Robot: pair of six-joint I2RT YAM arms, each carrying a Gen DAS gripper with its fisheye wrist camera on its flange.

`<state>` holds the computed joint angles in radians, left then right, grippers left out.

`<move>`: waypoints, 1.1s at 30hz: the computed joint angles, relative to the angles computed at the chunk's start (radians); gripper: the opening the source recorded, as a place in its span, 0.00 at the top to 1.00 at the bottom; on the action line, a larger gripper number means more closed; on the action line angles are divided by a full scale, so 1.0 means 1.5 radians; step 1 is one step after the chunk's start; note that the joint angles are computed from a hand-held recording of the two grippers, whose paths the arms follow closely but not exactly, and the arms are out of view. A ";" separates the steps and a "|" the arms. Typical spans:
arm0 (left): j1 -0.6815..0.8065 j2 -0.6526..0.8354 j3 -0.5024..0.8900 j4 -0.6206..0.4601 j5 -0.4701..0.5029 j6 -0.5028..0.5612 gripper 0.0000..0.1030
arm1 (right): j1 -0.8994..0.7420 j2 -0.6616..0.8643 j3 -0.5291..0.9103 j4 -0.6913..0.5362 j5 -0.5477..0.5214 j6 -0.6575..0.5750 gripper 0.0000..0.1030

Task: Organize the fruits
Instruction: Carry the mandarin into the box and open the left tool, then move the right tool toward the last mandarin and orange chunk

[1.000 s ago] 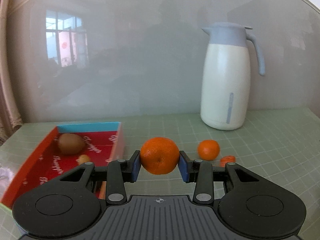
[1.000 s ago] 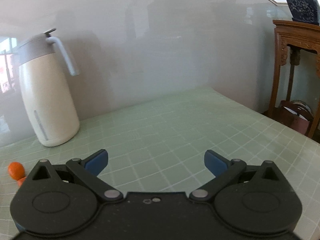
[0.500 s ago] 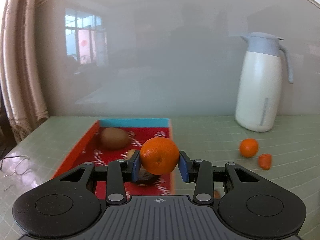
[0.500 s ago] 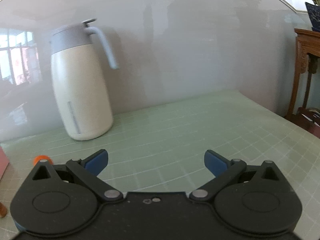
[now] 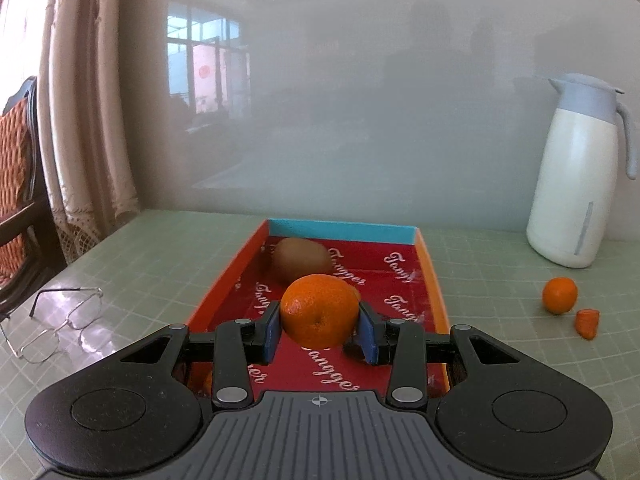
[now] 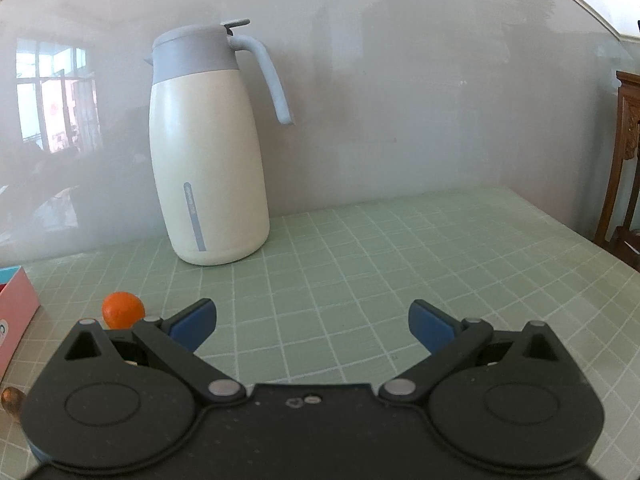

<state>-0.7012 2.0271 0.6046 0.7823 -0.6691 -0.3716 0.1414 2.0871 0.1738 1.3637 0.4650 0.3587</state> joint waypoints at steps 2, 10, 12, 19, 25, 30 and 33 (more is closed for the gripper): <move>0.005 0.005 0.001 -0.001 0.006 -0.004 0.61 | 0.000 0.004 -0.002 0.006 0.000 -0.001 0.00; 0.005 0.014 0.008 -0.013 0.000 -0.018 0.61 | -0.014 0.006 -0.009 0.020 -0.011 -0.009 0.00; 0.002 0.017 0.015 -0.026 -0.003 -0.023 0.61 | -0.024 0.007 -0.013 0.026 -0.019 -0.011 0.00; -0.013 0.029 0.030 -0.041 -0.032 -0.027 0.40 | -0.043 0.009 -0.020 0.039 -0.036 -0.014 0.00; -0.031 0.015 0.009 -0.014 -0.061 -0.019 0.25 | -0.041 0.014 -0.018 0.042 -0.043 -0.017 0.00; -0.040 0.007 -0.003 -0.014 -0.072 -0.028 0.17 | -0.024 0.010 -0.008 0.024 -0.043 -0.017 0.00; -0.045 0.003 -0.011 -0.015 -0.082 -0.036 0.13 | -0.009 0.013 0.002 0.012 -0.037 -0.023 0.00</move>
